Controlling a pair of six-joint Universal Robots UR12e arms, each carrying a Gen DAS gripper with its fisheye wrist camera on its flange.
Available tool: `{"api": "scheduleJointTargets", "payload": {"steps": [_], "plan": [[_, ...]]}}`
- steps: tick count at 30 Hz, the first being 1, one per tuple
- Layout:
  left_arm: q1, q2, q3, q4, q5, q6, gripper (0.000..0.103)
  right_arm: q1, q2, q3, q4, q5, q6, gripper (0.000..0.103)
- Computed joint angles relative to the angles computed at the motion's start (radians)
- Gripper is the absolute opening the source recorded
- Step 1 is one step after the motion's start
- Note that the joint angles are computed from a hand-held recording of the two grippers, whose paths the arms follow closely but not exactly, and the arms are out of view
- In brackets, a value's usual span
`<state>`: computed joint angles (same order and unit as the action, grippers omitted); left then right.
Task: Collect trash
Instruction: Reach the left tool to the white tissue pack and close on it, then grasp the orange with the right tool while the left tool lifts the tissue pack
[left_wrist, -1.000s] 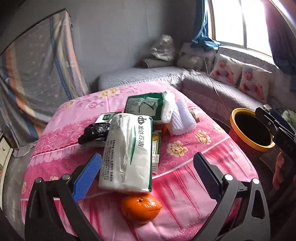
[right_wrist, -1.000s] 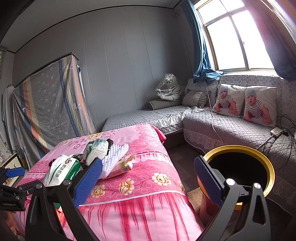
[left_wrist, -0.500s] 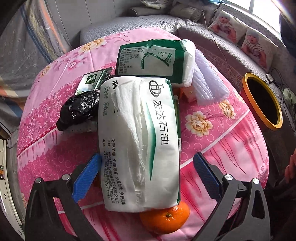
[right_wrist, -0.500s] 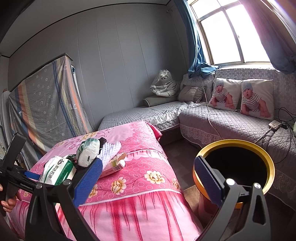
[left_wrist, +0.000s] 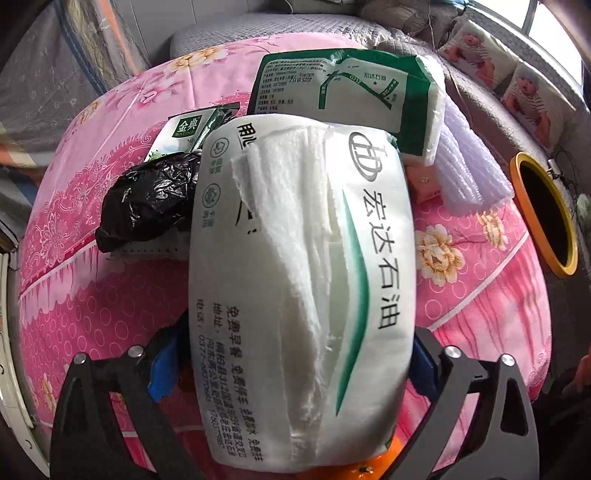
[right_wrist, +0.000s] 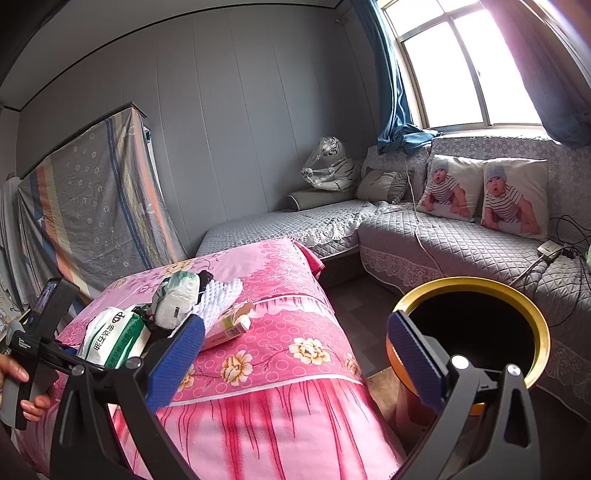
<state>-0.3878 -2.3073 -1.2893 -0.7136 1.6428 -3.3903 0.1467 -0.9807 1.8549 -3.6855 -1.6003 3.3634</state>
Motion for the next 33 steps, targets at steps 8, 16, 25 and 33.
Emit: {"api": "scheduleJointTargets", "payload": {"steps": [8, 16, 25, 33], "plan": [[0.019, 0.074, -0.119, 0.133, -0.034, -0.05, 0.079, -0.021, -0.005, -0.014, 0.021, 0.114, -0.07, 0.096], [0.019, 0.177, -0.318, 0.468, 0.019, -0.11, 0.079, -0.061, -0.043, -0.115, 0.562, 0.432, -0.256, 0.096], [-0.017, 0.242, -0.516, 0.835, 0.183, -0.257, 0.08, 0.036, -0.033, -0.115, 0.731, 0.632, -0.754, 0.096], [-0.043, 0.268, -0.579, 0.931, 0.23, -0.286, 0.08, 0.114, 0.03, -0.206, 0.786, 0.618, -0.863, 0.081]]}}
